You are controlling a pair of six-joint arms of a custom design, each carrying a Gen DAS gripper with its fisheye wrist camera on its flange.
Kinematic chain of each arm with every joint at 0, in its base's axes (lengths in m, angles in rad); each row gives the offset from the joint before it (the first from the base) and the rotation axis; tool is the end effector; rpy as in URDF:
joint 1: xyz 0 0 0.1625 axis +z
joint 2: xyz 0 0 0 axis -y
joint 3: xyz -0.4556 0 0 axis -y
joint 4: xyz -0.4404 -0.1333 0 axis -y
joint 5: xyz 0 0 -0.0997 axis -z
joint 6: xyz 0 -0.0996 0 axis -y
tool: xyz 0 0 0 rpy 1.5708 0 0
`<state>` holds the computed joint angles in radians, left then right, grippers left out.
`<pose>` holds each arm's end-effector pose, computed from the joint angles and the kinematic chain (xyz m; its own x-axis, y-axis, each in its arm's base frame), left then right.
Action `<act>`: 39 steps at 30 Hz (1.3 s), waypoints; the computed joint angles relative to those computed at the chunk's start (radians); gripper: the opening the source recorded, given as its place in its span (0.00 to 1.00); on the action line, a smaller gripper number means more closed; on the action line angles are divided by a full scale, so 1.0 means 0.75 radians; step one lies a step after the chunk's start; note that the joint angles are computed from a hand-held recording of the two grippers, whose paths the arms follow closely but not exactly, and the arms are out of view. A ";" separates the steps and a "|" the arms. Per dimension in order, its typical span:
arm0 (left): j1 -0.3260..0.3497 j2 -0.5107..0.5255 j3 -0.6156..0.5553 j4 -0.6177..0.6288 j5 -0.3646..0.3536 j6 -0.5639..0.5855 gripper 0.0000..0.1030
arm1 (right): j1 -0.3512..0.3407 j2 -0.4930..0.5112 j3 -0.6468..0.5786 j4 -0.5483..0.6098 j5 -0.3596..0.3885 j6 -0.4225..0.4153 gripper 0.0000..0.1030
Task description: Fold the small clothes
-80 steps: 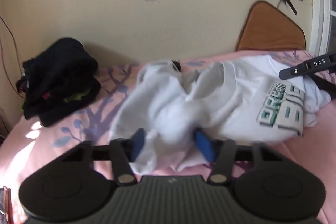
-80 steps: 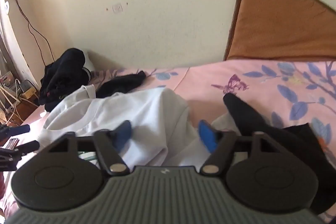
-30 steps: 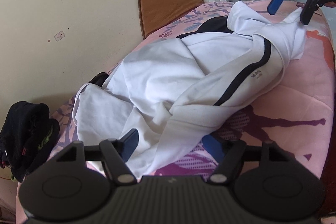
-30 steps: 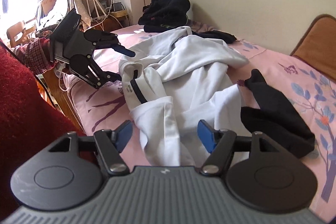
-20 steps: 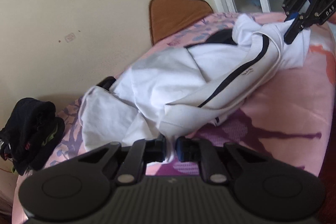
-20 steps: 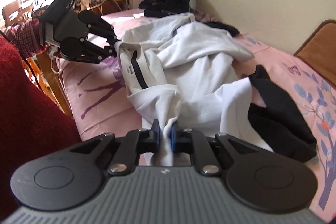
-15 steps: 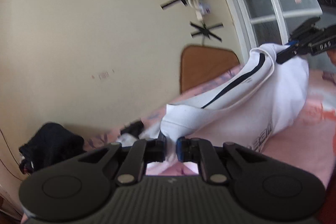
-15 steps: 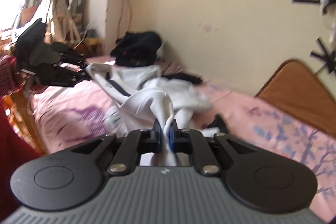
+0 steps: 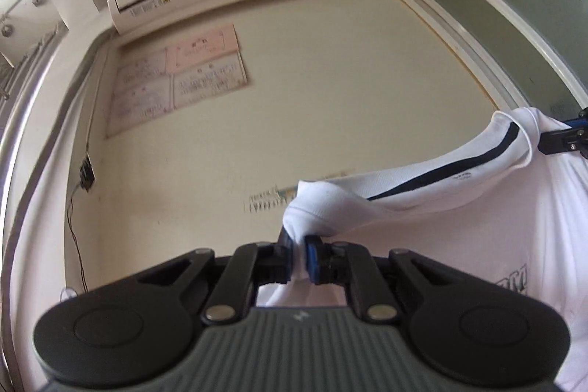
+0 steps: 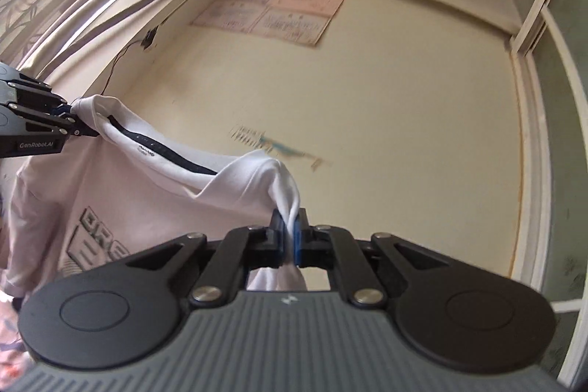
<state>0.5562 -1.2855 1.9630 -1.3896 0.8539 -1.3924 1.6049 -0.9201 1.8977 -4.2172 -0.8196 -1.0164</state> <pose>-0.3990 -0.4820 0.2972 -0.4005 -0.4065 -0.8212 0.9059 -0.3104 -0.2882 0.2211 -0.5777 0.2662 -0.3752 -0.2873 0.8813 -0.5996 -0.6498 -0.4671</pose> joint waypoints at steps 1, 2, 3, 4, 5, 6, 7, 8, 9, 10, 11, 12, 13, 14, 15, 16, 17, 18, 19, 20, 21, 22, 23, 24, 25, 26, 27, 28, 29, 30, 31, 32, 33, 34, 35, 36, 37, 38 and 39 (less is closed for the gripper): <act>-0.007 0.012 -0.015 -0.019 0.034 0.030 0.08 | 0.011 -0.014 -0.009 -0.014 0.001 0.018 0.07; -0.012 0.027 -0.033 -0.039 0.065 0.067 0.08 | 0.024 -0.025 -0.023 -0.021 -0.005 0.033 0.07; -0.014 0.041 -0.052 -0.048 0.084 0.091 0.08 | 0.036 -0.032 -0.040 -0.027 -0.012 0.047 0.07; -0.026 0.044 -0.061 -0.055 0.090 0.128 0.08 | 0.046 -0.038 -0.055 -0.031 -0.020 0.054 0.07; -0.028 0.054 -0.080 -0.053 0.091 0.149 0.08 | 0.054 -0.040 -0.067 -0.037 -0.027 0.060 0.07; -0.025 0.067 -0.099 -0.052 0.093 0.170 0.08 | 0.064 -0.047 -0.066 -0.047 -0.037 0.063 0.07; -0.011 0.089 -0.128 -0.046 0.099 0.192 0.08 | 0.073 -0.052 -0.058 -0.049 -0.048 0.060 0.07; -0.001 0.106 -0.144 -0.053 0.101 0.218 0.08 | 0.077 -0.054 -0.062 -0.034 -0.060 0.058 0.07; 0.022 0.123 -0.182 -0.030 0.106 0.238 0.08 | 0.081 -0.054 -0.076 -0.003 -0.071 0.055 0.07; 0.034 0.137 -0.197 -0.029 0.096 0.258 0.08 | 0.086 -0.048 -0.092 0.035 -0.084 0.043 0.08; 0.049 0.152 -0.214 -0.024 0.081 0.267 0.08 | 0.092 -0.040 -0.112 0.077 -0.102 0.029 0.08; 0.067 0.165 -0.228 -0.018 0.059 0.272 0.08 | 0.094 -0.025 -0.135 0.111 -0.123 0.018 0.08; 0.091 0.185 -0.239 -0.022 0.033 0.282 0.08 | 0.099 -0.011 -0.155 0.164 -0.148 -0.006 0.08; 0.115 0.203 -0.258 -0.020 0.012 0.289 0.08 | 0.103 0.013 -0.186 0.213 -0.181 -0.029 0.08; 0.142 0.224 -0.280 -0.014 -0.012 0.294 0.08 | 0.104 0.040 -0.217 0.255 -0.214 -0.046 0.08; 0.175 0.251 -0.310 0.005 -0.056 0.288 0.08 | 0.103 0.074 -0.250 0.318 -0.255 -0.068 0.08; 0.207 0.276 -0.347 0.048 -0.106 0.261 0.09 | 0.106 0.113 -0.294 0.375 -0.306 -0.083 0.08; 0.240 0.305 -0.390 0.100 -0.160 0.224 0.13 | 0.107 0.162 -0.345 0.427 -0.361 -0.098 0.08; 0.289 0.350 -0.460 0.193 -0.233 0.160 0.16 | 0.107 0.223 -0.408 0.481 -0.422 -0.116 0.08; 0.332 0.395 -0.534 0.295 -0.301 0.092 0.34 | 0.107 0.281 -0.471 0.541 -0.485 -0.130 0.09; 0.388 0.460 -0.638 0.434 -0.395 -0.007 0.59 | 0.109 0.354 -0.553 0.634 -0.587 -0.157 0.11; 0.433 0.527 -0.739 0.574 -0.508 -0.084 0.61 | 0.110 0.424 -0.630 0.706 -0.704 -0.185 0.28; 0.472 0.598 -0.836 0.714 -0.638 -0.165 0.53 | 0.105 0.503 -0.709 0.747 -0.834 -0.195 0.53; 0.513 0.660 -0.915 0.853 -0.743 -0.281 0.39 | 0.090 0.549 -0.747 0.790 -0.925 -0.199 0.56; 0.539 0.692 -0.950 0.993 -0.791 -0.420 0.34 | 0.065 0.558 -0.741 0.857 -0.976 -0.199 0.52; 0.550 0.696 -0.948 1.132 -0.792 -0.560 0.33 | 0.030 0.539 -0.695 0.902 -0.971 -0.187 0.50; 0.555 0.669 -0.894 1.238 -0.759 -0.699 0.34 | -0.012 0.501 -0.622 0.926 -0.934 -0.176 0.50; 0.551 0.622 -0.818 1.290 -0.731 -0.803 0.37 | -0.057 0.455 -0.542 0.947 -0.890 -0.172 0.52; 0.542 0.570 -0.732 1.286 -0.715 -0.851 0.48 | -0.109 0.401 -0.453 0.972 -0.847 -0.175 0.55; 0.529 0.513 -0.647 1.315 -0.703 -0.933 0.60 | -0.154 0.360 -0.386 0.986 -0.823 -0.175 0.57; 0.513 0.465 -0.593 1.399 -0.696 -1.069 0.62 | -0.195 0.322 -0.327 0.993 -0.805 -0.160 0.63; 0.501 0.439 -0.566 1.525 -0.690 -1.209 0.65 | -0.233 0.287 -0.276 1.004 -0.793 -0.137 0.71; 0.495 0.417 -0.543 1.653 -0.662 -1.349 0.72 | -0.270 0.256 -0.228 1.021 -0.785 -0.111 0.75; 0.487 0.403 -0.521 1.773 -0.637 -1.488 0.77 | -0.293 0.223 -0.206 1.088 -0.790 -0.062 0.77; 0.479 0.386 -0.490 1.888 -0.591 -1.628 0.85 | -0.312 0.198 -0.190 1.144 -0.796 -0.017 0.77; 0.470 0.378 -0.472 2.003 -0.547 -1.755 0.86 | -0.325 0.180 -0.176 1.187 -0.804 0.016 0.77; 0.461 0.378 -0.450 2.063 -0.520 -1.826 0.86 | -0.322 0.180 -0.181 1.207 -0.824 0.040 0.77; 0.452 0.383 -0.431 2.095 -0.510 -1.864 0.86 | -0.333 0.182 -0.158 1.172 -0.815 0.035 0.77; 0.444 0.393 -0.414 2.102 -0.515 -1.880 0.84 | -0.339 0.190 -0.129 1.102 -0.795 0.003 0.75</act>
